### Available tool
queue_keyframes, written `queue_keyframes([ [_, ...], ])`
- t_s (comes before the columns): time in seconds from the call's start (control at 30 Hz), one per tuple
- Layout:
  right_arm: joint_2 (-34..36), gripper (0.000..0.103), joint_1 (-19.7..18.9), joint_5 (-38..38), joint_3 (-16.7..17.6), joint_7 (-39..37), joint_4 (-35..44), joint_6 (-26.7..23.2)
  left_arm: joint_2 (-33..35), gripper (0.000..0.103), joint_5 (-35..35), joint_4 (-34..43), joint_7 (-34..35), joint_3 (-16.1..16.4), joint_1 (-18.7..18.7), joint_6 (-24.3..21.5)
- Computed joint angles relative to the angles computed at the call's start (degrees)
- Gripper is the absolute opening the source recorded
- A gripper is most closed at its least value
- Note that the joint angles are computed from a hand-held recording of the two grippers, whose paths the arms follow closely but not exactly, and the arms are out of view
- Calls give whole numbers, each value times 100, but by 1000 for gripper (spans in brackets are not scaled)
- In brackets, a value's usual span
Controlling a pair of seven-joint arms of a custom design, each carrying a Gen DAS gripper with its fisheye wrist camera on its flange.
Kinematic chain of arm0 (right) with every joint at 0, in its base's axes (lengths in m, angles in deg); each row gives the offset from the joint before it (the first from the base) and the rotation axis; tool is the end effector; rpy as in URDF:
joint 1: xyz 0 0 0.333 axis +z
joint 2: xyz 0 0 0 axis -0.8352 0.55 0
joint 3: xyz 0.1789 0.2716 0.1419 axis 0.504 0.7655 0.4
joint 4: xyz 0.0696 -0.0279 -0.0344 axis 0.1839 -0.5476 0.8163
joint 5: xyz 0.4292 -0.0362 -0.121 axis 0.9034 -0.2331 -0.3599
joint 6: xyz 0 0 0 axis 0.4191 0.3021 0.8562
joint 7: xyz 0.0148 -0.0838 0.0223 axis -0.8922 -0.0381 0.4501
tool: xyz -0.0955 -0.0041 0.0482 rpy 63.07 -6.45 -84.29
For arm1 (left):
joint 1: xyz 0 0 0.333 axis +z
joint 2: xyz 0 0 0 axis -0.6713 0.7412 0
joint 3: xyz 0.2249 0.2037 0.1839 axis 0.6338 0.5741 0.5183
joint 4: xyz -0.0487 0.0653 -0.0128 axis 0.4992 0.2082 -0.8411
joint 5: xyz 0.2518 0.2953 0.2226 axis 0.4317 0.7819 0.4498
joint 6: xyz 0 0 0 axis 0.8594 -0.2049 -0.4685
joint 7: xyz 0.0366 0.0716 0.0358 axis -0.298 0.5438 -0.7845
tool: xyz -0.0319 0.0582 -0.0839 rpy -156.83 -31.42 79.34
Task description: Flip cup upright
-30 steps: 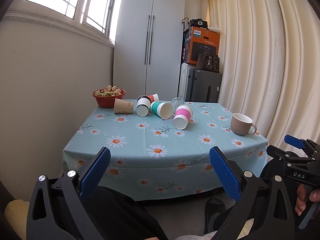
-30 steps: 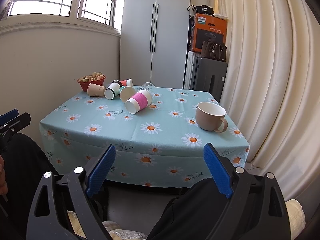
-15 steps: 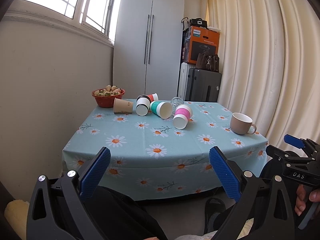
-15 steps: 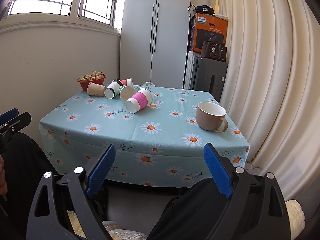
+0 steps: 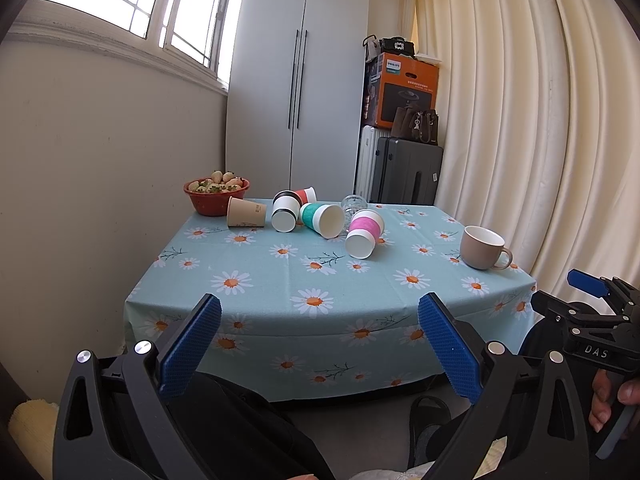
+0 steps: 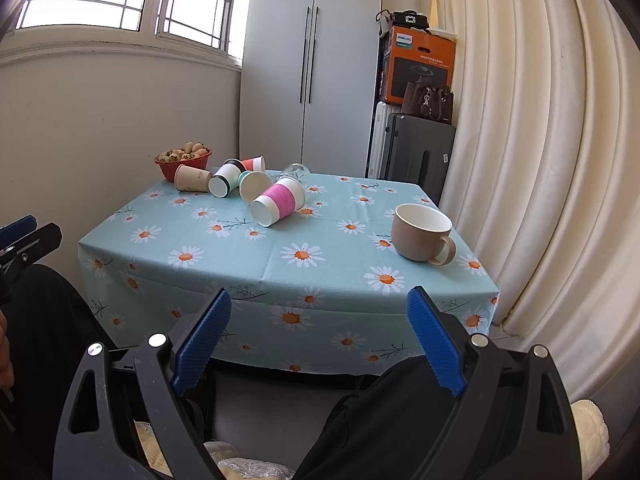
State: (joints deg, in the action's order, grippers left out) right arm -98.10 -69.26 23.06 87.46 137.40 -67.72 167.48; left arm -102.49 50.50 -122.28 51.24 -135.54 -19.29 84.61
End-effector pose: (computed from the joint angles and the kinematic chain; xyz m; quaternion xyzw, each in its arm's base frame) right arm 0.4285 0.1580 0.5330 -0.6464 0.5567 -0.3691 0.3689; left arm 0.3665 -0.3591 0.5632 -0.5866 0.5917 -0.4189 0.3611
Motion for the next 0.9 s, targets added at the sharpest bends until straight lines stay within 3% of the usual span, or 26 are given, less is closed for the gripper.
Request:
queue_keyframes([
  [0.3, 221, 88, 325, -38, -273, -112, 143, -155, 255, 96, 146, 185, 32, -15, -56, -280],
  [0.5, 382, 88, 1048, 3, -900, -417, 282, -248, 727, 96, 266, 355, 172, 275, -309, -101],
  [0.6, 645, 88, 1192, 39, -1058, -553, 571, -323, 1119, 96, 324, 517, 326, 385, -344, 78],
  [0.73, 1075, 88, 1903, 343, -1777, -1007, 1016, -531, 1792, 96, 492, 935, 515, 450, -273, 136],
  [0.83, 1410, 88, 2703, 983, -2552, -1651, 1392, -718, 2428, 96, 857, 1478, 583, 336, -56, -40],
  [0.9, 1675, 88, 3607, 1936, -3382, -2513, 1746, -969, 2947, 96, 1105, 1855, 635, 277, -2, -190],
])
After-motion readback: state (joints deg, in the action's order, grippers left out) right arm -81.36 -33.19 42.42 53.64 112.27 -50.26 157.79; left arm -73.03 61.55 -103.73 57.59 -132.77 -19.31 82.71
